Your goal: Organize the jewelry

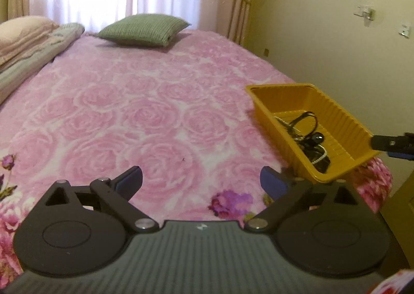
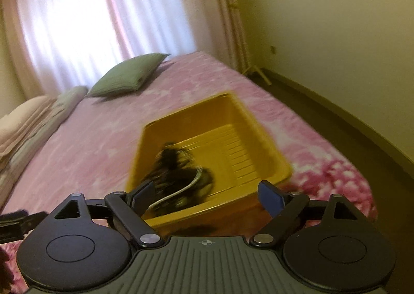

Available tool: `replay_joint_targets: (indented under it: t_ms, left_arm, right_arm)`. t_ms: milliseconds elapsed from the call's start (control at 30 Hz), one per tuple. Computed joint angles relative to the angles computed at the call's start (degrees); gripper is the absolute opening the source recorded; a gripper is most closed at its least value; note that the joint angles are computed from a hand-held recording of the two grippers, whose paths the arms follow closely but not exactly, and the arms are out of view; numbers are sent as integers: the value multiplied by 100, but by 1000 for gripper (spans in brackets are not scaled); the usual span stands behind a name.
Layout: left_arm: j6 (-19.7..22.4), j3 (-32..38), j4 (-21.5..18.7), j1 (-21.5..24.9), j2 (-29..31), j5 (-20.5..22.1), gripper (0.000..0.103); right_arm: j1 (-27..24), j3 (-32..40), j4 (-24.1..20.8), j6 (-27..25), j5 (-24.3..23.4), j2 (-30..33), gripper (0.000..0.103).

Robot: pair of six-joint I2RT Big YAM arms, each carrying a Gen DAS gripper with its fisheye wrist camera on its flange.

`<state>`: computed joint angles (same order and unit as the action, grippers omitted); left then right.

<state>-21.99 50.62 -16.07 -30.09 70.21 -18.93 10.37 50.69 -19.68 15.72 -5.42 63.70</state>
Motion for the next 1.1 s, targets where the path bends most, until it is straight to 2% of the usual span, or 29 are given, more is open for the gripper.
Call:
replay_joint_targets:
  t_ms: [100, 167, 300, 433, 633, 767, 967, 1100]
  left_arm:
    - [-28, -95, -105, -165, -186, -274, 97]
    - [-200, -150, -189, -262, -305, -373, 96]
    - [-555, -128, -616, -370, -494, -162, 95]
    - [-792, -110, -943, -591, -634, -297, 95]
    - [-1248, -72, -1420, -802, -661, -439, 96]
    - [-1417, -93, -1604, -800, -662, -327, 96]
    - [-1766, -61, -1836, -863, -682, -590, 96]
    - [-1831, 23, -1940, -858, -688, -668, 97]
  right_arm:
    - [341, 63, -290, -251, 301, -59, 86]
    - [590, 73, -428, -402, 480, -97, 86]
    - [989, 69, -702, -691, 889, -208, 86]
    - [1174, 62, -942, -801, 1040, -262, 86]
    - [1269, 76, -1397, -711, 1091, -385, 86]
    - [1289, 68, -1583, -632, 1053, -436, 86]
    - [1361, 111, -1624, -608, 1087, -426, 86]
    - [1408, 151, -1575, -627, 1107, -405, 86]
